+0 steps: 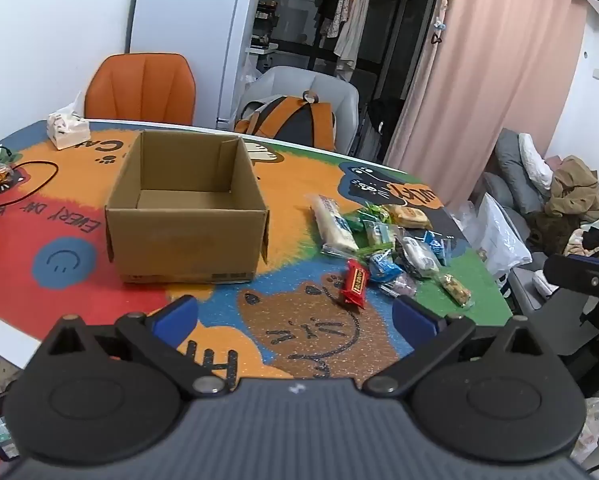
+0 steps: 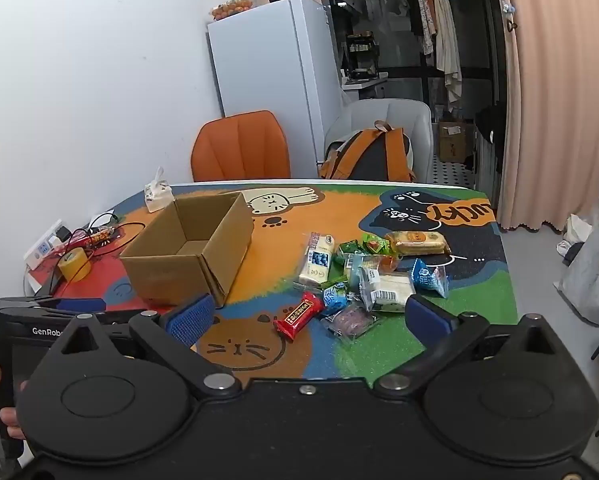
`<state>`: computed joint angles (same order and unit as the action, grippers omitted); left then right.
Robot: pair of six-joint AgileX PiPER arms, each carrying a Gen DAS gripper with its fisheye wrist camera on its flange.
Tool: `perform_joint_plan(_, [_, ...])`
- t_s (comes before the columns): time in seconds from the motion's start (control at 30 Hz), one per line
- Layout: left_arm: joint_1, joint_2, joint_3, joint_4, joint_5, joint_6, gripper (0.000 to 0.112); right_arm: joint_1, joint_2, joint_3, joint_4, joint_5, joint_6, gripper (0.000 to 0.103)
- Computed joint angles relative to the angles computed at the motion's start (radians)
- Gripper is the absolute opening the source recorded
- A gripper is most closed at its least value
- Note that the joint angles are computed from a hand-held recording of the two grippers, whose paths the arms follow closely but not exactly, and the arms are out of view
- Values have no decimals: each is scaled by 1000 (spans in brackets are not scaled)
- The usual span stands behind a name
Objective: Organize snacks
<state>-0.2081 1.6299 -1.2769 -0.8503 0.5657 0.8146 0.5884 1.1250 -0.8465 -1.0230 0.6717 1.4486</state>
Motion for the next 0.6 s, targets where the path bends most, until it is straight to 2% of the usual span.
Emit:
perform_joint_plan(0.2, [60,29,-41,-17,59,44,103,-28,36,8,-27,-54,42,103])
perform_joint_plan(0.27, [78,33,-59,-6,83,40,103,-9,11,13,-32,-20,49,103])
perform_joint_plan(0.33, [39,8,-28,40,33,-2,103,-11,9,12,-22,-18,35,103])
perform_joint_plan(0.4, [30,1,-19,48,16,-11,103,-6,6,8,-14,-11,28,103])
perform_joint_plan(0.43, [-3,-6,-5,83,-23,-50,103,1,2,8,-15,-2,29,103])
perform_joint_plan(0.57, [-10,-21,1,85,-32,-50,103,29,-15,5,-15,28,26,103])
perform_joint_plan(0.6, [-11,-24,4,86,-34,-49,103,-5,-1,14,-21,-14,26,103])
